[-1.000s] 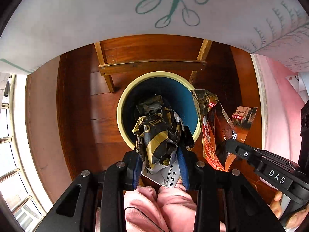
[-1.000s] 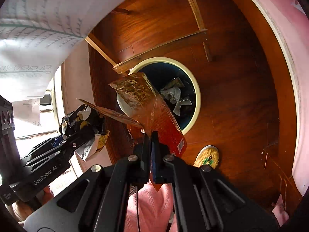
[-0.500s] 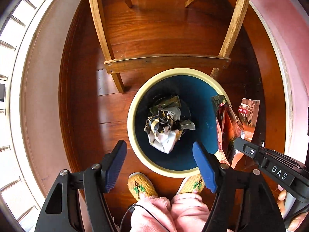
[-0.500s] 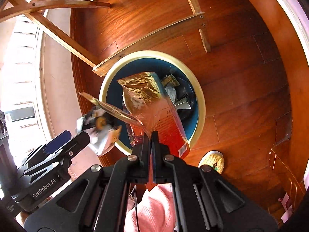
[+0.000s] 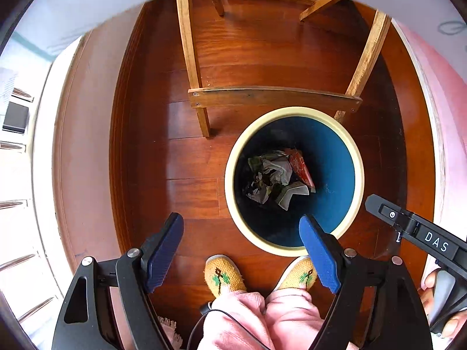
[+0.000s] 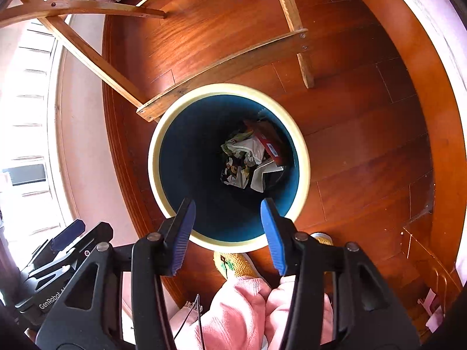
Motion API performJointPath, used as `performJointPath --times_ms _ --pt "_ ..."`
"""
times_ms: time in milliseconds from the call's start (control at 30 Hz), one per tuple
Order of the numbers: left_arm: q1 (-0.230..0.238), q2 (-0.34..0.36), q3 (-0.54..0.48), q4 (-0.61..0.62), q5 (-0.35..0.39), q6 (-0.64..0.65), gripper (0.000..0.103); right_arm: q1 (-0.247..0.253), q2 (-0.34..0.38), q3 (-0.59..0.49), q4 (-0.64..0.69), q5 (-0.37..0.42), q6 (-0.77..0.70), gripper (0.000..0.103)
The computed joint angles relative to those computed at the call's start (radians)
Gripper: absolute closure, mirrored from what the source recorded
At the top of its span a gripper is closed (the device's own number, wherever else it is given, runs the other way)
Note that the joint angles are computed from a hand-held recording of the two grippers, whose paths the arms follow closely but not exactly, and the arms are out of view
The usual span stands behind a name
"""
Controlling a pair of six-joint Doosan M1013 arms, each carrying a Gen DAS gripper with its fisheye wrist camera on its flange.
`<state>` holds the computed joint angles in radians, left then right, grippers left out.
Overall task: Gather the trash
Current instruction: 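Raise both tools back above the table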
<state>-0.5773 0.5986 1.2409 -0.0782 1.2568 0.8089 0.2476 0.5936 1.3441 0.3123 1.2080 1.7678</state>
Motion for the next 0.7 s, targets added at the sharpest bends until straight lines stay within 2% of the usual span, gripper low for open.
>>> performJointPath --times_ms 167,333,500,700 --pt "-0.002 -0.034 -0.015 0.012 0.029 -0.007 0.02 0.0 -0.027 -0.009 0.006 0.027 0.009 0.059" --pt "-0.003 -0.071 -0.057 0.02 0.075 0.014 0.02 -0.001 -0.087 -0.02 0.014 0.06 0.034 0.059" --pt "-0.004 -0.104 -0.131 0.043 0.135 0.038 0.02 0.001 -0.141 -0.061 0.03 0.088 0.07 0.059" --pt "-0.007 -0.132 -0.253 0.092 0.197 0.09 0.02 0.019 -0.183 -0.159 0.036 0.147 0.091 0.059"
